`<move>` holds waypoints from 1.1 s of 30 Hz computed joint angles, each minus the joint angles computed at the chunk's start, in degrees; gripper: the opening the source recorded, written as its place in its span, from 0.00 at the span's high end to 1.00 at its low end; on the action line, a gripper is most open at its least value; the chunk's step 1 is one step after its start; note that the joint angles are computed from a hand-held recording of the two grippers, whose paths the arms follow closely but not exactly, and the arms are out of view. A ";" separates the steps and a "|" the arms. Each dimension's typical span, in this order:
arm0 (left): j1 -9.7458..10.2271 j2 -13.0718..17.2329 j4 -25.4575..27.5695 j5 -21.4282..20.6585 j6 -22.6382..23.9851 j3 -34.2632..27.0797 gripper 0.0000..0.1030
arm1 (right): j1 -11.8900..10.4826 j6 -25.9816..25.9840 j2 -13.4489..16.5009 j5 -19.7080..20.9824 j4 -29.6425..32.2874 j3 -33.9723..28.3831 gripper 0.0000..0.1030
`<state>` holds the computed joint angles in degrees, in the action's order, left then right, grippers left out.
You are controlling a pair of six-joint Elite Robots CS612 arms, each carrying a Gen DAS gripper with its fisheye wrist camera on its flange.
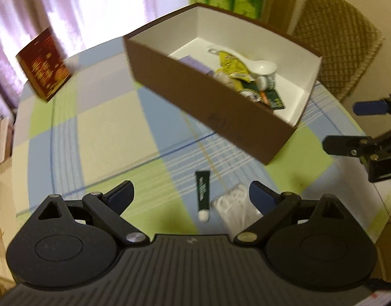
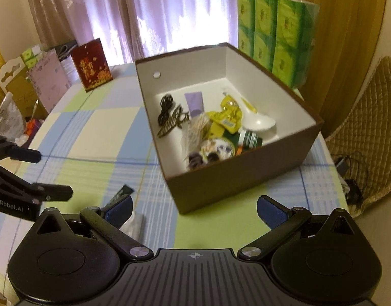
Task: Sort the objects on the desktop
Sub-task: 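Move both tools back toward the lip gel tube and floss pick case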
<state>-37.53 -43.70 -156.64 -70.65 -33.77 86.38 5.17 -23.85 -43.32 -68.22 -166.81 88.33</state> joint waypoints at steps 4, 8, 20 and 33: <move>-0.38 -0.57 0.66 0.08 -5.44 2.16 0.07 | 0.35 0.93 -0.22 -1.10 2.88 1.02 0.02; -0.52 -0.92 1.47 -1.71 -8.66 3.73 0.07 | 0.75 0.84 -0.41 -2.00 4.96 1.76 0.02; -1.02 -1.48 3.78 -1.78 -12.41 6.23 0.07 | 2.19 -2.20 -0.54 -2.49 8.31 3.20 0.02; -0.71 -1.70 2.52 -2.87 -14.53 8.75 0.08 | 3.50 -3.98 0.80 -1.02 6.46 4.51 0.02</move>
<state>-38.24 -45.40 -154.12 -73.51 -48.29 95.13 8.66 -27.83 -42.52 -69.24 -160.34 92.84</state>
